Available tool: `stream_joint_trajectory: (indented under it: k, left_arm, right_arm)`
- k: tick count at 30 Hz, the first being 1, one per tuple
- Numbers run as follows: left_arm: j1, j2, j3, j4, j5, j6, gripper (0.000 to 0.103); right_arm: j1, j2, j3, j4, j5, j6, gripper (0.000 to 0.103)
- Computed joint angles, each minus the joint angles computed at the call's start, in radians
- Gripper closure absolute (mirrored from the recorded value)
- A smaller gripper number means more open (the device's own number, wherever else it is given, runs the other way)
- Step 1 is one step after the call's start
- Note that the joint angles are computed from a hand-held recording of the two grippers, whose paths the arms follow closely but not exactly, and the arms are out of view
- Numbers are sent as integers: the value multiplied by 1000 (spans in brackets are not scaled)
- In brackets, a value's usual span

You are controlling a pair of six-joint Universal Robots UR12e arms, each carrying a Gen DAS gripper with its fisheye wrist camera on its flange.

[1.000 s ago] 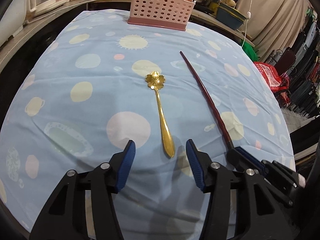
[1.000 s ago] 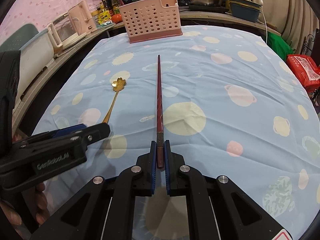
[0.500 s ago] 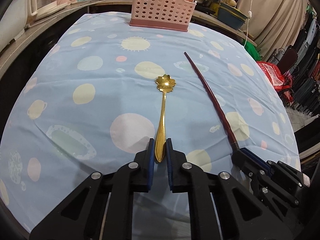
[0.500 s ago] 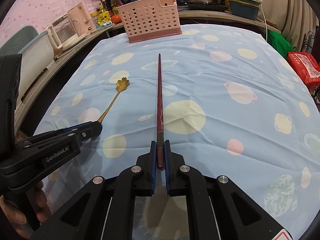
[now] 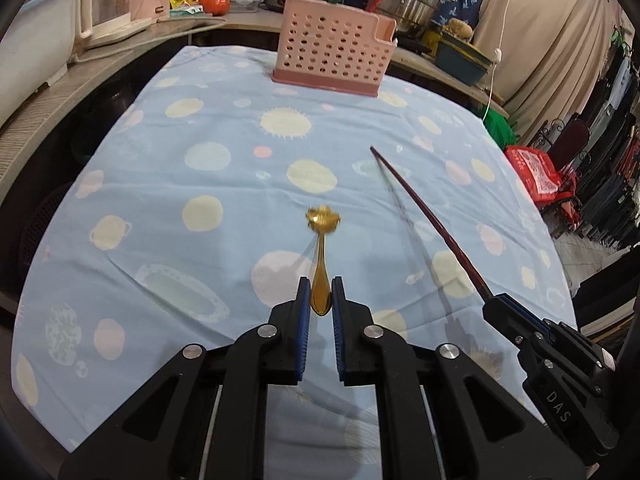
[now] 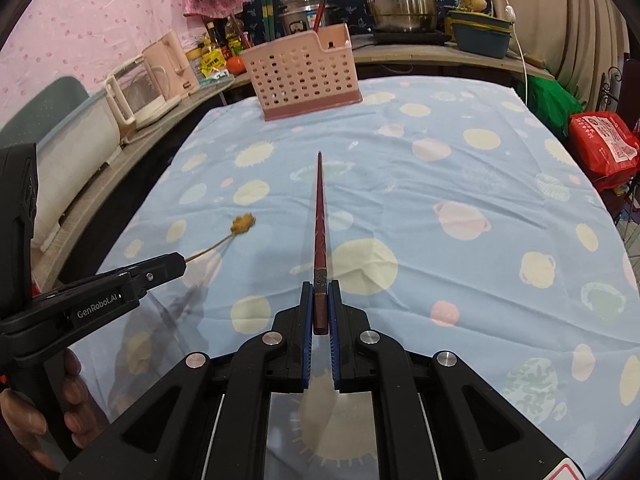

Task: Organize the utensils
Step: 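Carry chopstick and gold spoon into the pink basket and open both tools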

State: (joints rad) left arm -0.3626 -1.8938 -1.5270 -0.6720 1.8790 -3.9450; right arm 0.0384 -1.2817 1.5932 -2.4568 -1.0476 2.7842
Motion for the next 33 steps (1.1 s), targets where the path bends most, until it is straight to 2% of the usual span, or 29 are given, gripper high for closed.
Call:
stream_joint_trajectory:
  k: [9,11,20,33]
  left_arm:
    - [7,19,8,33,41,9,95]
    - [10,21,14,37,47,15,102]
    - [15,21,35,45,60,38,102]
    - [17,17,106,-27,118,92,102]
  right_arm:
    - [-13,-12,-22,-46,59,33,96]
    - [-16,-12,-29,-52,74,41,96]
    - [-24,-15,-59,-85,122,83,96]
    - [-33,12,-148,-99,156,142,96]
